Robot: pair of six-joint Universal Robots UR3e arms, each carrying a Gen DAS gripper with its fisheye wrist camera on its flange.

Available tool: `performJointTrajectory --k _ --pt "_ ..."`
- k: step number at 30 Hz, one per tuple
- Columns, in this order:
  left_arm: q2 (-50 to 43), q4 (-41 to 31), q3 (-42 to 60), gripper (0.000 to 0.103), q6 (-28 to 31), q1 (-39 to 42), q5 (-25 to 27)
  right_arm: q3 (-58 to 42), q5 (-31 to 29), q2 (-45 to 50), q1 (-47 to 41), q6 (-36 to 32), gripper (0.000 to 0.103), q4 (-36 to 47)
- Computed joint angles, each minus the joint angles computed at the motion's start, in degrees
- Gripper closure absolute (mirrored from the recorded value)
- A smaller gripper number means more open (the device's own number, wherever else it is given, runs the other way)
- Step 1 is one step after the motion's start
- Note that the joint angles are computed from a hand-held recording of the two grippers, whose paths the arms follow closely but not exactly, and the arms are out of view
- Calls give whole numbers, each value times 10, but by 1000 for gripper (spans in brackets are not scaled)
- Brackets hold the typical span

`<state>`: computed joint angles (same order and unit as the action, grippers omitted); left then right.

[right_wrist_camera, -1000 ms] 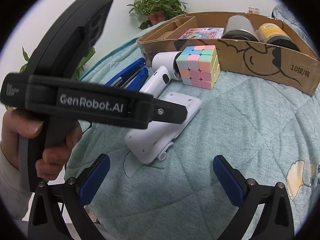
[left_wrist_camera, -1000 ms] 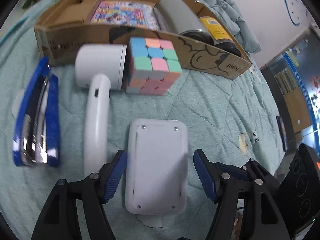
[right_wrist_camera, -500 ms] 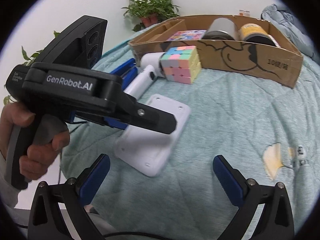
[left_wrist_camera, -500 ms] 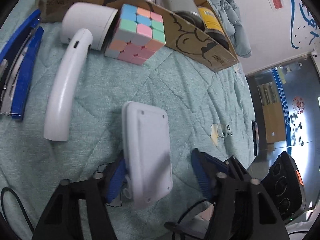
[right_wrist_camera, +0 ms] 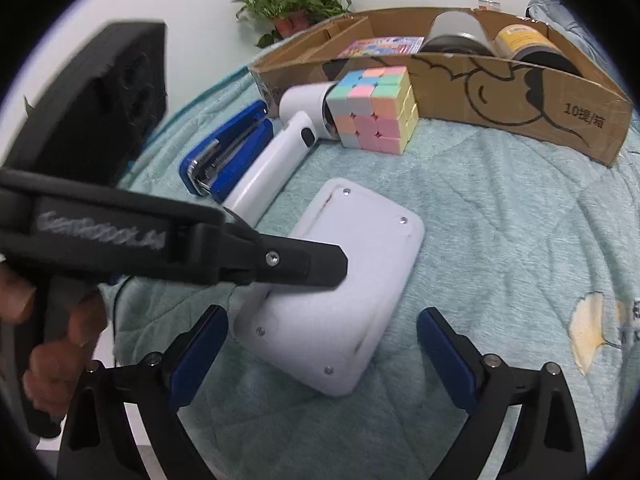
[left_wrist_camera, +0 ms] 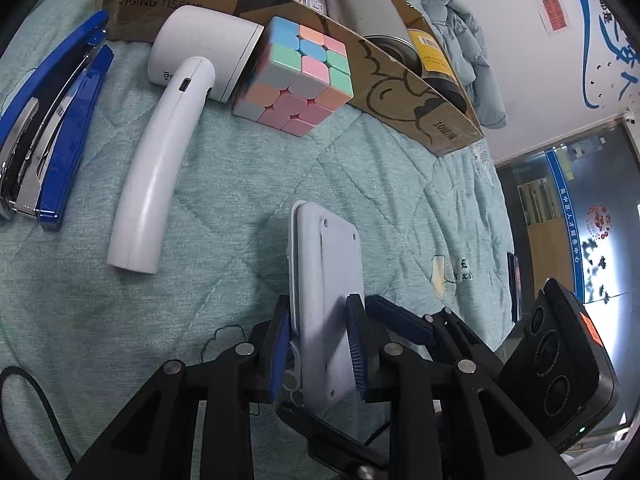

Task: Organize rigid objects
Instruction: 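Grasp the white phone stand by its edge with the left gripper, then lift the phone stand with the left gripper and turn it upright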

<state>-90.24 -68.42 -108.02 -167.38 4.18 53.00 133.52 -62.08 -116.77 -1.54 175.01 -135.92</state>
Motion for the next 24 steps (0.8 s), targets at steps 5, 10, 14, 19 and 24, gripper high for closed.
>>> performJointTrajectory --k 5,10,14,19,24 --pt "10 8 -17 81 9 7 -11 -31 -74 61 64 42 19 -55" --pt "19 13 -29 81 22 11 -15 -44 -106 81 96 70 24 -73" --pt "27 39 -35 83 20 0 -9 -49 -114 86 102 84 27 -77" --pt "26 61 -20 91 15 -10 -15 -54 -120 74 101 93 50 -89" --pt "-18 77 44 92 3 -28 -13 -109 -162 110 129 99 62 -98"
